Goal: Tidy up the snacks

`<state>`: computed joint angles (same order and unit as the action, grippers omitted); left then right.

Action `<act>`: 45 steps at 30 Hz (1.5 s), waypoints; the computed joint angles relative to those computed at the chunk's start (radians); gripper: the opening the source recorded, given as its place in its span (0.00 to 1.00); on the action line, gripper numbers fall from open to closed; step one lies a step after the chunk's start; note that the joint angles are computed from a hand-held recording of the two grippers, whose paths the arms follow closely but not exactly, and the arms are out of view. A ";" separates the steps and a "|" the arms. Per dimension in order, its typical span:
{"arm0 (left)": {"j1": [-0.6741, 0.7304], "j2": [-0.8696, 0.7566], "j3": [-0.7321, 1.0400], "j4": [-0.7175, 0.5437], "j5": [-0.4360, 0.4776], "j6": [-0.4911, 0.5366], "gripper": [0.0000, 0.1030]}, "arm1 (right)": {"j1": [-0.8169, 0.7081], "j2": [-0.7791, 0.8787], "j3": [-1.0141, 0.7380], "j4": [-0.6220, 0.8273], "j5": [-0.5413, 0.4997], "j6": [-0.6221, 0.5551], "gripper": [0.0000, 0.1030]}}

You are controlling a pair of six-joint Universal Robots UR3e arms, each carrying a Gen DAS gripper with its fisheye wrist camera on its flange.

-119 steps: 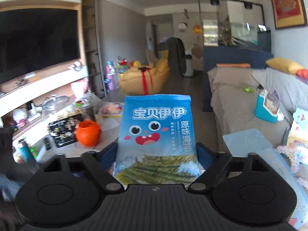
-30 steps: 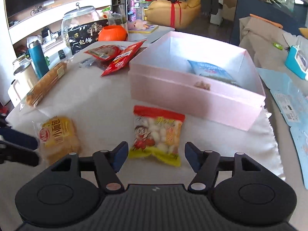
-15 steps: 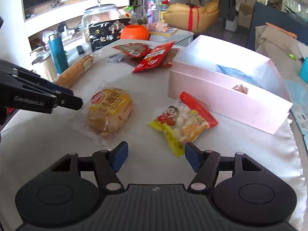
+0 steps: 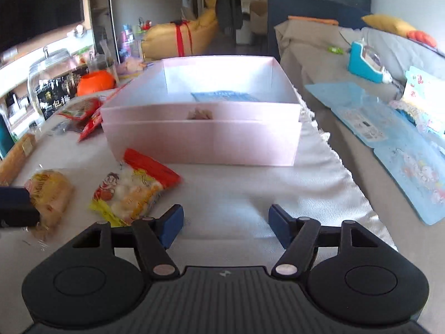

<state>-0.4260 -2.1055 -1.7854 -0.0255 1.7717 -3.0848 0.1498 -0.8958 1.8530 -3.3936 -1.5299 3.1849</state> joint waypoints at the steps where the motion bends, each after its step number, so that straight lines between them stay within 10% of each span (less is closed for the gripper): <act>1: 0.003 -0.006 0.000 0.011 0.019 0.004 0.36 | -0.003 -0.004 0.005 -0.003 0.007 0.002 0.68; 7: 0.089 0.027 -0.041 0.002 -0.042 -0.054 0.38 | 0.011 0.014 -0.020 0.011 -0.014 -0.001 0.73; 12: 0.119 0.029 -0.030 -0.027 -0.154 -0.058 0.78 | 0.022 0.015 -0.023 0.017 -0.034 -0.014 0.75; 20: 0.151 0.056 -0.058 -0.026 -0.071 -0.163 0.72 | 0.020 0.017 -0.022 0.015 -0.034 -0.015 0.76; 35: 0.204 -0.060 -0.015 0.044 -0.207 -0.180 0.62 | -0.009 -0.033 -0.086 0.245 0.064 -0.108 0.96; 45: 0.217 0.010 -0.129 0.078 -0.254 -0.183 0.62 | 0.043 0.002 -0.257 0.381 0.159 0.015 0.90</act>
